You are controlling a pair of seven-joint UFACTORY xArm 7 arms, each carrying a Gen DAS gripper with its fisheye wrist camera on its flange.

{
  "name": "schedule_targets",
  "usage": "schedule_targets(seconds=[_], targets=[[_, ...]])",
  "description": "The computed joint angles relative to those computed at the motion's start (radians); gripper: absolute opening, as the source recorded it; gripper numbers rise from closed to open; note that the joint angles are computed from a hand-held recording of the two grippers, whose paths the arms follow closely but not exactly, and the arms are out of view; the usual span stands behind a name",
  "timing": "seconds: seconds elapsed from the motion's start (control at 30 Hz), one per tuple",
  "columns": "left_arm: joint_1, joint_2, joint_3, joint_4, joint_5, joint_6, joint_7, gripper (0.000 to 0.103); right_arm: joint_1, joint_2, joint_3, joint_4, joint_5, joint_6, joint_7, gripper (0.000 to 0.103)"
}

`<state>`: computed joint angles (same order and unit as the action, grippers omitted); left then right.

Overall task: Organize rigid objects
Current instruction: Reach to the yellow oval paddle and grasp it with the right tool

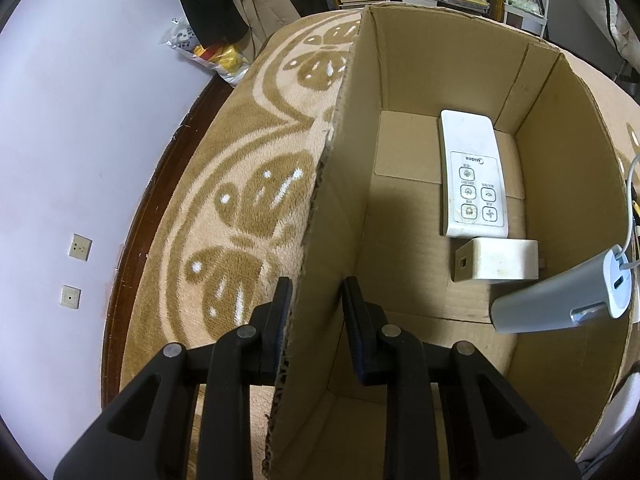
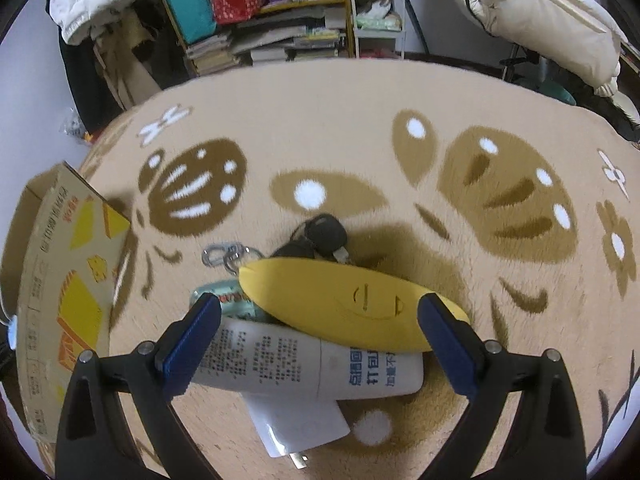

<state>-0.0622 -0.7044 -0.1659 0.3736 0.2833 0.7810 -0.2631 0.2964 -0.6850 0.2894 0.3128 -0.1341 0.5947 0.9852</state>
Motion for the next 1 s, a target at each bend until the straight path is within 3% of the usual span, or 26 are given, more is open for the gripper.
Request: schedule_targets(seconds=[0.27,0.53,0.73,0.8,0.83,0.87,1.0], targets=[[-0.001,-0.003,0.003,-0.002,-0.001,0.0,0.003,0.025,-0.001,0.015,-0.037,-0.023,0.026,-0.007,-0.018,0.103],[0.001,-0.006,0.003,-0.005,0.002,-0.001,0.008,0.025,-0.034,0.048,-0.021,-0.027,-0.002,-0.026,-0.025,0.103],[0.001,-0.004,-0.002,-0.004,0.005,-0.001,0.007,0.025,-0.059,0.078,-0.039,-0.043,-0.002,-0.058,-0.021,0.103],[0.001,-0.003,-0.004,-0.005,0.007,-0.002,0.004,0.025,-0.051,0.074,-0.067,-0.074,0.023,-0.113,-0.028,0.103],[0.002,-0.002,-0.006,-0.004,0.009,-0.003,0.003,0.025,-0.055,0.063,-0.068,-0.079,0.027,-0.116,-0.023,0.102],[0.002,0.0,-0.009,-0.004,0.012,-0.002,0.001,0.025,-0.058,0.052,-0.065,-0.082,0.026,-0.123,-0.023,0.094],[0.0,0.001,-0.016,-0.003,0.023,0.0,-0.006,0.025,-0.08,0.055,-0.041,-0.069,-0.001,-0.148,-0.034,0.078]])
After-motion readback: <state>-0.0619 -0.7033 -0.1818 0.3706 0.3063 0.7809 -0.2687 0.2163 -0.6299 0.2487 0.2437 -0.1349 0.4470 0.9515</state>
